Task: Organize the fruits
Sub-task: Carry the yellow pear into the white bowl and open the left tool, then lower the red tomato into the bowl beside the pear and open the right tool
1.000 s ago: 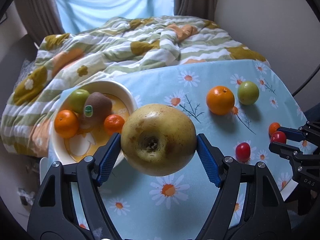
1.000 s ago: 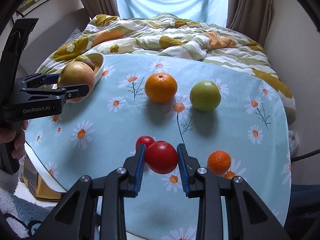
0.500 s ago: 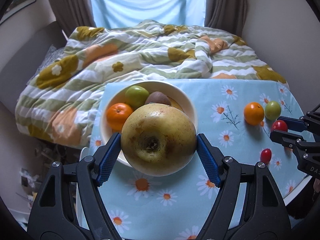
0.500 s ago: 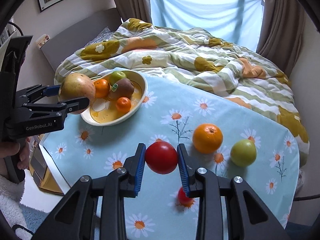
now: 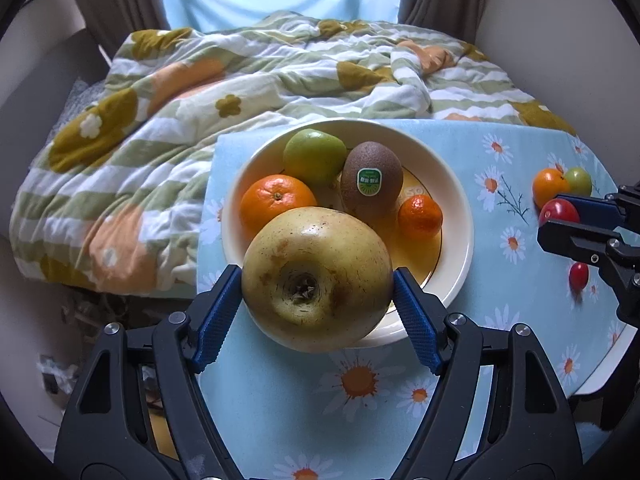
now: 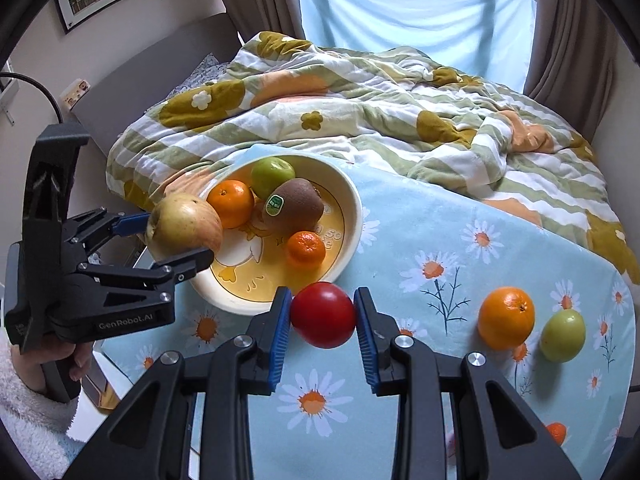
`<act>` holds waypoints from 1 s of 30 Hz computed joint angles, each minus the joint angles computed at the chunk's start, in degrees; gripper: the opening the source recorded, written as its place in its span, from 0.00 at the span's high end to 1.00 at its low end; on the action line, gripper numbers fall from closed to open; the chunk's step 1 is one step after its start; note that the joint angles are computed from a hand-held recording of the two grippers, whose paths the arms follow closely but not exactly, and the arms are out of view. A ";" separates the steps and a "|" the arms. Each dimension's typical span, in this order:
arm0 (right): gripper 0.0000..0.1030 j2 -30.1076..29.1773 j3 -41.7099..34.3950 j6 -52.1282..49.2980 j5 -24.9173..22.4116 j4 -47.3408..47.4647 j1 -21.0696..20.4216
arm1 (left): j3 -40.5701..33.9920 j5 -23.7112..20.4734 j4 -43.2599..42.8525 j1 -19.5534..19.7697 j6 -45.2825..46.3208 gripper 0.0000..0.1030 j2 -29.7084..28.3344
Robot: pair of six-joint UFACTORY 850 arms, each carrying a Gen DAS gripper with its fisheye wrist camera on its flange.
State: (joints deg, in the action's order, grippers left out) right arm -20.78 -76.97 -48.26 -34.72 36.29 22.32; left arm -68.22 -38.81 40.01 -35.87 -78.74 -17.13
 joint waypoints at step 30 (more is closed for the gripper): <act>0.71 -3.32 -4.50 6.33 -0.06 -3.92 1.95 | 4.25 3.17 2.02 -1.01 -4.01 0.00 4.44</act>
State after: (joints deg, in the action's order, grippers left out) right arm -24.10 -81.47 -41.93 -34.78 32.37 24.27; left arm -63.97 -35.64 42.04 -36.87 -82.74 -12.69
